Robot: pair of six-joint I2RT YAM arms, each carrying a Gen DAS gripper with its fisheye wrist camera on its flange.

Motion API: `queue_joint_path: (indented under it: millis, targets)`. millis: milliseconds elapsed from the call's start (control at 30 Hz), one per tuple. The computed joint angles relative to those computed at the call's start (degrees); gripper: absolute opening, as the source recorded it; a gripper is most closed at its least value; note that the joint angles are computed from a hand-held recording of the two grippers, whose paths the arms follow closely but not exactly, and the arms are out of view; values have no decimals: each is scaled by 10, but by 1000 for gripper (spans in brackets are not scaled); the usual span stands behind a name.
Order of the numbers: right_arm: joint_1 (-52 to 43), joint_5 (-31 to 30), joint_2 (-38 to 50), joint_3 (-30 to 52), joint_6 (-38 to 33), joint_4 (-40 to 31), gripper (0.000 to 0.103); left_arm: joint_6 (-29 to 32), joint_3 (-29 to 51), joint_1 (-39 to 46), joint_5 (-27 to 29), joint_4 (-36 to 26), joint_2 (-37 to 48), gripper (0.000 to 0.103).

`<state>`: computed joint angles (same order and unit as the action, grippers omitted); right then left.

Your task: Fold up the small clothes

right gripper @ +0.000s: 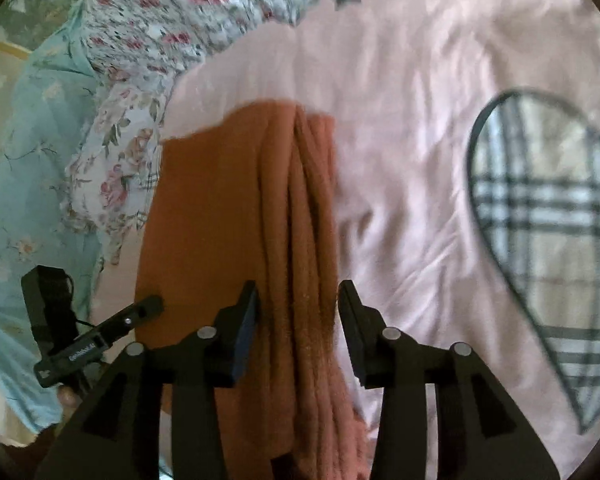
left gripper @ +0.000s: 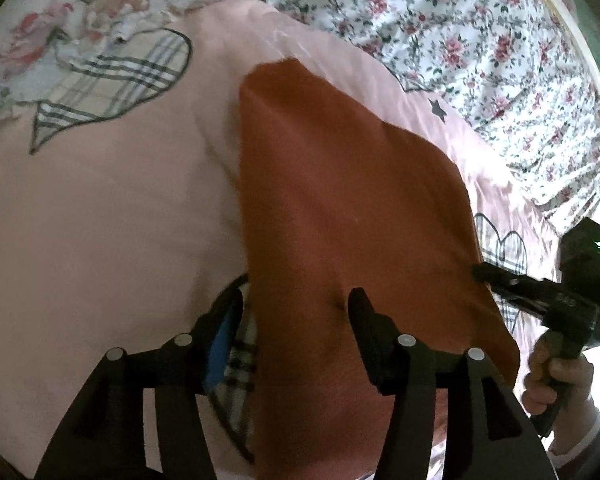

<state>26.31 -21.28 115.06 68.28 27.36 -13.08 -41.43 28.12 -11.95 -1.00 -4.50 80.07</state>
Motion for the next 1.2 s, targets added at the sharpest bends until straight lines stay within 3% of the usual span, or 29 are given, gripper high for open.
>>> queue_joint_path:
  millis: [133,267,367,400,467,533,600,700,867,967,1200]
  targets:
    - [14,37,-38,-4,-13,13,41,-2,-16,2,-9,-25,-46,56]
    - [36,44,7,50,-34,-29,29,-2,-16,-9,-17,-36,-44,56]
    - [42,60,43,75,-23,-47,28,-5,-14,-14,-15,-31,-37,56]
    - [39,57,47,74,-19,-45,27,-6,-12,-16,-12,-27,-30,56]
    - [27,30,50,69,-8,-34,11,-6,-8,-16,-5,-24,-17,56]
    - [12,-2,21,36,6,6,8,-8,-4,-19,-4,-25,-14,56]
    - [-2,-20,-23,-4,18,46,7,-7,-3,-23,-3,-26,-20,56]
    - [-10,-14,-43,-26,13,48,7,-6,0,-28,1,-23,-18,57]
    - [-16,6,41,-6,16,35,7,-8,9,-25,8,-16,28,59]
    - [-15,12,48,-1,23,41,7,3,16,-14,11,-14,37,59]
    - [-12,9,54,16,6,25,7,71,122,83,37,-1,145,59]
